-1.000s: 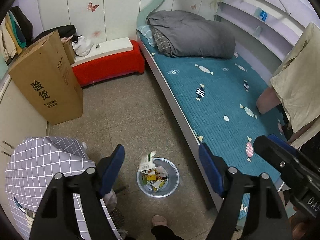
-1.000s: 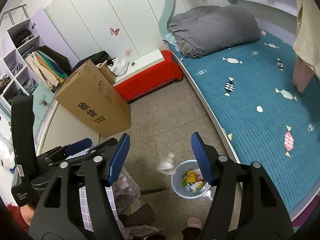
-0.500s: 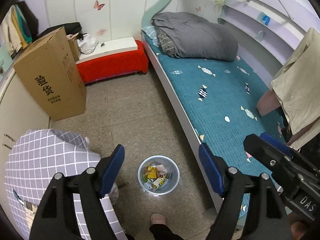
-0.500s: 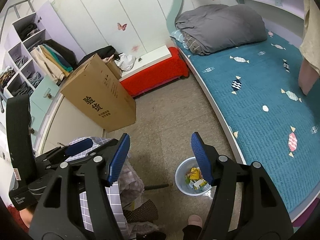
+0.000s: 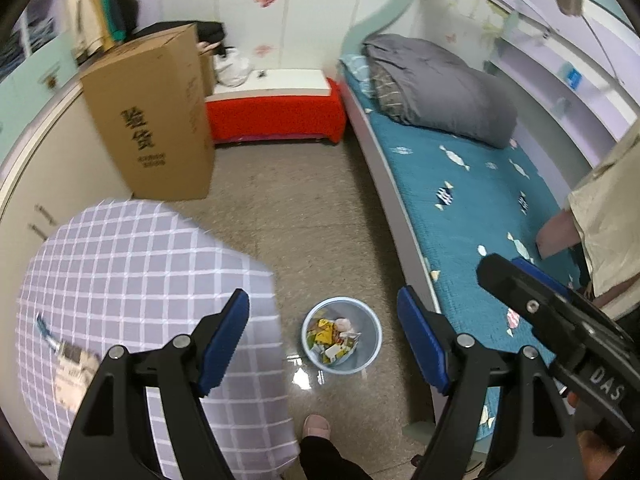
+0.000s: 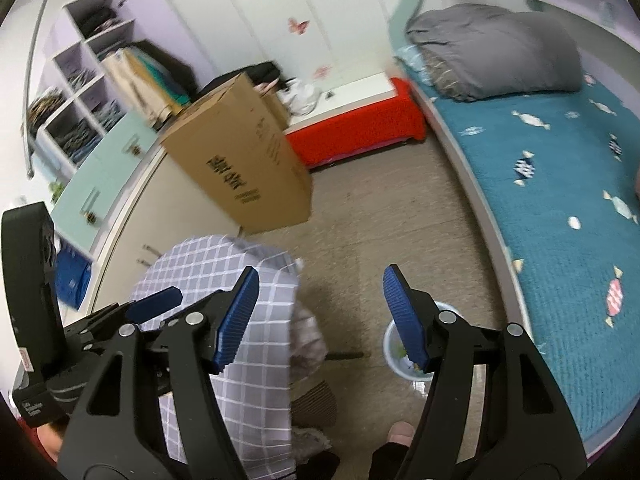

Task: Collect trash
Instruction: 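Move both open tools back over the newspaper and toothpaste tube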

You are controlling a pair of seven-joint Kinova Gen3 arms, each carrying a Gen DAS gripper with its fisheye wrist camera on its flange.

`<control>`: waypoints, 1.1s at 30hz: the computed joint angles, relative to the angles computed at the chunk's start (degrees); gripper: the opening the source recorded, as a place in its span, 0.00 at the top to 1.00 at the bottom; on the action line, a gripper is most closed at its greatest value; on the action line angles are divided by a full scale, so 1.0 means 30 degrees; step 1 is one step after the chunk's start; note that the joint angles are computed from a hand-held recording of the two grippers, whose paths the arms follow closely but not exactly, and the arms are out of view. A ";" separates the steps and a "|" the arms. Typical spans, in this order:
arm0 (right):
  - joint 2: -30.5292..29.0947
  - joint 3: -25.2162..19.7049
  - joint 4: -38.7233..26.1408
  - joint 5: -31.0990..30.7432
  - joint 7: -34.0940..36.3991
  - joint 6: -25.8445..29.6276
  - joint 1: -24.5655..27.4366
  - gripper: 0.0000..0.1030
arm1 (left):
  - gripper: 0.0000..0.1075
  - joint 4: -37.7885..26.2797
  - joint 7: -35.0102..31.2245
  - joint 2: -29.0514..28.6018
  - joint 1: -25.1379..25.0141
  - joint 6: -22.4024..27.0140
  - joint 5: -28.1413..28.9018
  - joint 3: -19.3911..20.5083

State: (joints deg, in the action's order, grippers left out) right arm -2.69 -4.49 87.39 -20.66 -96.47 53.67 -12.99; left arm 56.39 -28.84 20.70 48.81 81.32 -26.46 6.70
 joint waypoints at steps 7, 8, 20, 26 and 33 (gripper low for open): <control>0.1351 -0.1826 -0.1094 0.1271 -0.1900 -0.0244 -0.2285 0.37 | 0.30 0.4987 0.1953 -0.3587 -0.1370 -0.0333 0.0371 0.0451; 0.1556 -0.2066 -0.1272 0.1538 -0.2337 -0.0293 -0.2723 0.37 | 0.30 0.5549 0.2058 -0.4030 -0.1731 -0.0432 0.0534 0.0571; 0.4949 -0.3408 -0.3160 0.4679 -0.7887 -0.1031 -0.8336 0.37 | 0.30 1.3530 -0.0446 -1.0863 -0.6739 -0.1626 0.4441 -0.0214; 0.7071 -0.3226 -0.4278 0.5213 -1.0332 -0.1020 -1.0478 0.37 | 0.30 1.6396 -0.3288 -1.3308 -0.8700 -0.1752 0.5773 -0.2223; 0.9237 -0.2997 -0.5886 0.5484 -1.1361 -0.0067 -1.2090 0.37 | 0.30 1.8260 -0.6547 -1.4614 -1.0758 -0.2067 0.6667 -0.4836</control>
